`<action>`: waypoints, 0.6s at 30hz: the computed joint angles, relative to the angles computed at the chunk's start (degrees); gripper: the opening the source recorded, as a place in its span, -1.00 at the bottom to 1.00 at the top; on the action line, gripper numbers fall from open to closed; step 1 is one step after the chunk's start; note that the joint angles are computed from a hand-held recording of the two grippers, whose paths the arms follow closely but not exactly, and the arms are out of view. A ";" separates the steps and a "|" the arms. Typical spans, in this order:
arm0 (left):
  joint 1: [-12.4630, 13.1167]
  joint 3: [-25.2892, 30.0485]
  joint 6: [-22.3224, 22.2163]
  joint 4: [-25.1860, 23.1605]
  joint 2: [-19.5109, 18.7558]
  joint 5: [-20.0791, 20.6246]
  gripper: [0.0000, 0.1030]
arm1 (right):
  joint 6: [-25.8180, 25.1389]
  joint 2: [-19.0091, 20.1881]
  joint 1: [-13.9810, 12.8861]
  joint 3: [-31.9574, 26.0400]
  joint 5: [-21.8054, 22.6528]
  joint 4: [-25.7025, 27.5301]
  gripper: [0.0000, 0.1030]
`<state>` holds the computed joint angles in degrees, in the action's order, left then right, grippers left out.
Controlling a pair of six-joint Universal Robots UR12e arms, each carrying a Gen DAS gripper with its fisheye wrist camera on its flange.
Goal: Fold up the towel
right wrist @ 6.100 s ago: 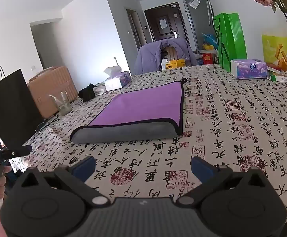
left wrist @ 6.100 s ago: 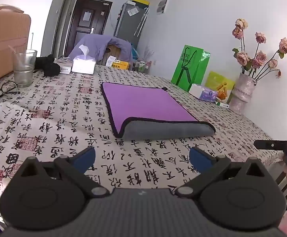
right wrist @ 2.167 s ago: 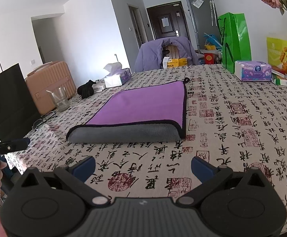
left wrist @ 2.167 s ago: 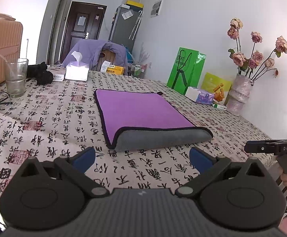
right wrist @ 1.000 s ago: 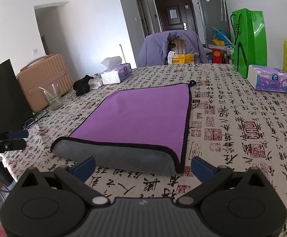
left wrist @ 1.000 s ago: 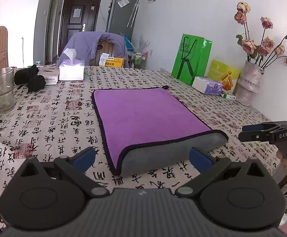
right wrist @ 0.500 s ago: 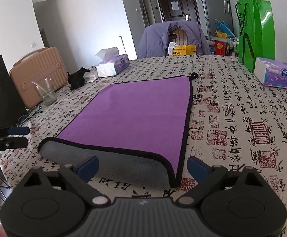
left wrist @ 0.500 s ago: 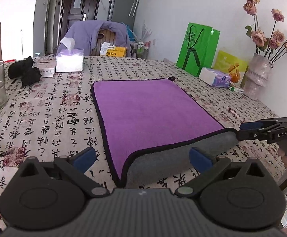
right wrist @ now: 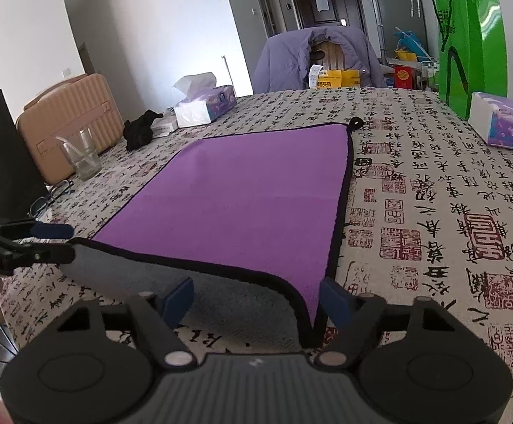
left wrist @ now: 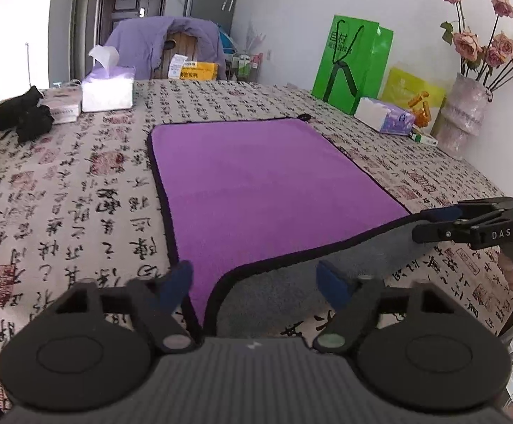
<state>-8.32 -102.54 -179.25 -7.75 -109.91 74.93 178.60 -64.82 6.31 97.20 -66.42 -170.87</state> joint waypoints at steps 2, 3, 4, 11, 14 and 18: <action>-0.05 0.21 0.07 -0.61 -0.18 -0.08 0.30 | -0.27 0.10 -0.15 -0.04 0.62 0.17 0.27; -0.08 0.27 0.13 -0.89 -0.25 -0.09 0.20 | -0.39 0.13 -0.19 -0.02 0.78 0.17 0.24; -0.07 0.32 0.19 -1.11 -0.31 -0.19 0.13 | -0.43 0.16 -0.23 0.02 0.86 0.10 0.18; -0.05 0.22 -0.46 -1.65 -0.35 0.13 -0.24 | -0.51 0.03 -0.56 0.34 1.14 -0.12 -0.24; -0.06 0.14 -0.65 -1.96 -0.27 0.42 -0.36 | -1.19 -0.22 -0.47 0.60 0.69 -0.17 -0.47; -0.21 0.15 -0.74 -2.47 -0.20 1.15 -0.60 | -1.77 -0.38 -0.27 0.67 -0.48 0.07 -0.72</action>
<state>-8.53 -102.39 -179.99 -10.22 -110.11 76.08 176.83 -65.20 6.04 97.87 -66.91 -170.80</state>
